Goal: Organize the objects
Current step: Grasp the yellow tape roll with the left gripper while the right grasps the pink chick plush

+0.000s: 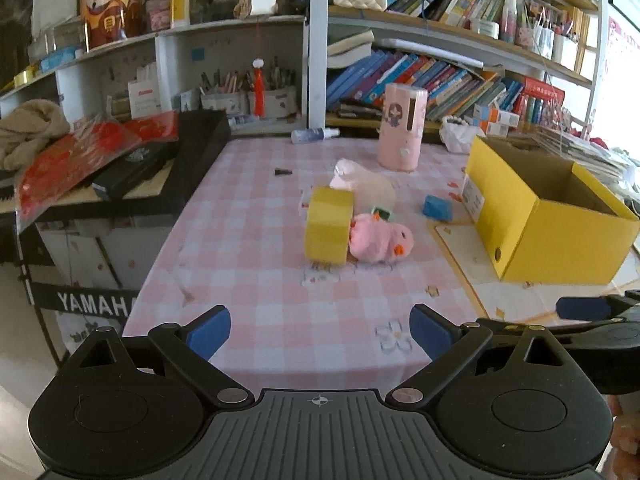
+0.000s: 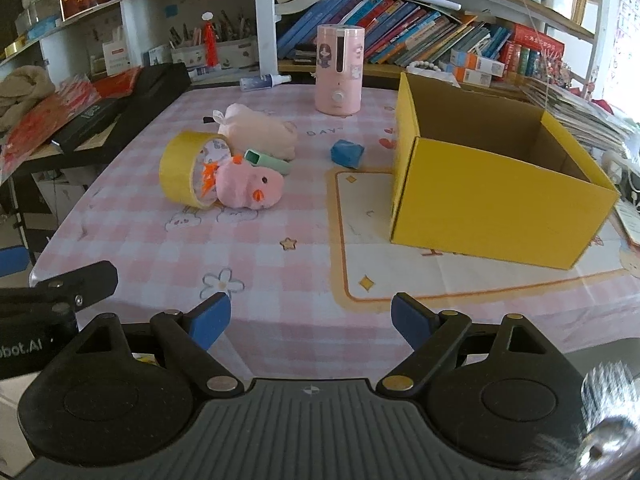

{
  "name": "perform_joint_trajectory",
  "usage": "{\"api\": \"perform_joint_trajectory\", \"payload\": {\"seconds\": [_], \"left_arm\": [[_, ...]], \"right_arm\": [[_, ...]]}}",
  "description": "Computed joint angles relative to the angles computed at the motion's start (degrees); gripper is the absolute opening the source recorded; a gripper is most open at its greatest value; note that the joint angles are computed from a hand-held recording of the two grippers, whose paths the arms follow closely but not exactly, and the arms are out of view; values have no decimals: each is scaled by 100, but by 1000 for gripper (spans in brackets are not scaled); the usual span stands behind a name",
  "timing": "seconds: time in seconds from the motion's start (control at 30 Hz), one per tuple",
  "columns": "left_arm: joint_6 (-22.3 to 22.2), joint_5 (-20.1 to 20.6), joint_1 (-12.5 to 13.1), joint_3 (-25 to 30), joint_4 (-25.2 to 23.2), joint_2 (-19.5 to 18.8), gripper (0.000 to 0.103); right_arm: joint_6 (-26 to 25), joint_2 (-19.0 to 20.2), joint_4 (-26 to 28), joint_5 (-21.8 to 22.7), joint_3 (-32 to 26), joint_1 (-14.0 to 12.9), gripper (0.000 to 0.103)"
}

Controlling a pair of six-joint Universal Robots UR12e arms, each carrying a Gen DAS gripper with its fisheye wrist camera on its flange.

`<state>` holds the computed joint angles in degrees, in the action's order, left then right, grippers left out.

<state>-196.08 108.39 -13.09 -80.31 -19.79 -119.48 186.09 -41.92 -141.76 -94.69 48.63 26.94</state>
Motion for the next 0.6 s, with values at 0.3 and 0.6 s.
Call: {"api": "perform_joint_trajectory", "payload": {"seconds": [0.3, 0.6], "left_arm": [[-315, -58, 164, 632, -197, -402, 97], [-315, -177, 276, 1518, -732, -929, 96]], "right_arm": [[-452, 656, 477, 369, -1161, -82, 83], [-1014, 1676, 1450, 935, -3093, -206, 77]]}}
